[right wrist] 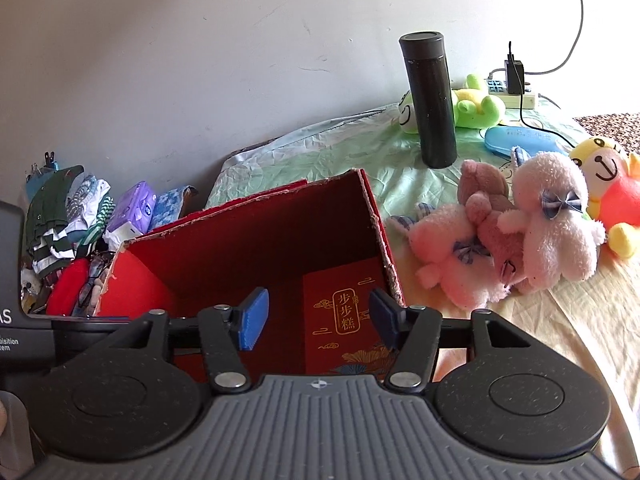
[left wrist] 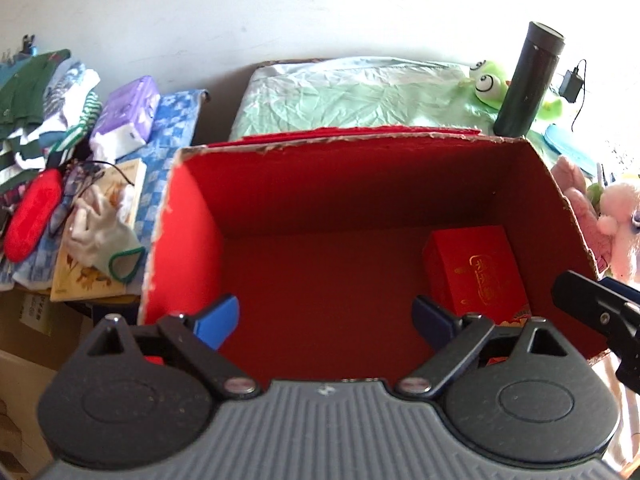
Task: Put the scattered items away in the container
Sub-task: 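Withdraw the right gripper from the red box, then grasp the beige strap with red scarf using the right gripper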
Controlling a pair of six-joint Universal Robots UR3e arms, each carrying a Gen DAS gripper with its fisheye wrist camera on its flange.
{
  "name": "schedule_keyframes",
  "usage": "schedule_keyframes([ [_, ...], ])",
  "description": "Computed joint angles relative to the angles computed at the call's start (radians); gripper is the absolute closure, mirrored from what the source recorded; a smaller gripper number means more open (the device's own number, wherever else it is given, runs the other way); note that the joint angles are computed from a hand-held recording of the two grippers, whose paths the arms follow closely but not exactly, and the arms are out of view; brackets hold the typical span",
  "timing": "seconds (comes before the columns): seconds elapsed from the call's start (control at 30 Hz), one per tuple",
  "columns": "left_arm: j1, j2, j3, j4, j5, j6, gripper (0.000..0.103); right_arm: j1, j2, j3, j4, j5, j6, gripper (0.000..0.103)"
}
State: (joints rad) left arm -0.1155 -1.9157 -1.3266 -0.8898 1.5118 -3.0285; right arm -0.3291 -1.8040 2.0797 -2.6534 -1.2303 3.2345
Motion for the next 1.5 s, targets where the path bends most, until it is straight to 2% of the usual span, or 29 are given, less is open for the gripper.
schedule_keyframes([
  [0.07,-0.009,0.023,-0.045,0.05,0.022,0.003,0.01,0.015,-0.01,0.011,-0.018,-0.019,0.006,0.041],
  [0.13,-0.01,0.046,-0.084,0.077,0.017,0.007,0.01,0.037,-0.018,0.025,-0.044,-0.049,0.003,0.033],
  [0.27,-0.025,0.089,-0.133,0.09,0.042,-0.001,0.01,0.041,-0.035,0.064,-0.09,-0.061,0.002,0.032],
  [0.43,-0.034,0.125,-0.168,0.096,0.075,-0.018,0.01,0.001,-0.058,0.085,-0.065,-0.008,-0.008,0.032],
  [0.57,-0.054,0.131,-0.178,0.109,0.131,-0.067,0.008,-0.028,-0.06,0.077,-0.027,0.04,-0.033,0.032],
  [0.7,-0.092,0.125,-0.154,0.071,0.192,-0.114,0.007,-0.072,-0.067,0.069,0.022,0.112,-0.093,0.032],
  [0.87,-0.114,0.146,-0.173,0.075,0.188,-0.176,0.006,-0.159,-0.139,0.088,0.099,0.217,-0.212,0.033],
  [0.97,-0.125,0.164,-0.193,0.078,0.185,-0.216,0.006,-0.24,-0.2,0.101,0.19,0.298,-0.326,0.033],
  [1.1,-0.15,0.202,-0.239,0.096,0.217,-0.261,0.006,-0.36,-0.273,0.11,0.349,0.413,-0.473,0.033],
  [1.33,-0.183,0.276,-0.337,0.108,0.238,-0.335,0.006,-0.502,-0.358,0.099,0.652,0.523,-0.721,0.034],
  [1.43,-0.197,0.34,-0.43,0.159,0.228,-0.327,0.006,-0.554,-0.398,0.102,0.764,0.548,-0.823,0.039],
  [1.5,-0.183,0.408,-0.515,0.181,0.162,-0.289,0.006,-0.586,-0.416,0.089,0.864,0.551,-0.902,0.044],
])
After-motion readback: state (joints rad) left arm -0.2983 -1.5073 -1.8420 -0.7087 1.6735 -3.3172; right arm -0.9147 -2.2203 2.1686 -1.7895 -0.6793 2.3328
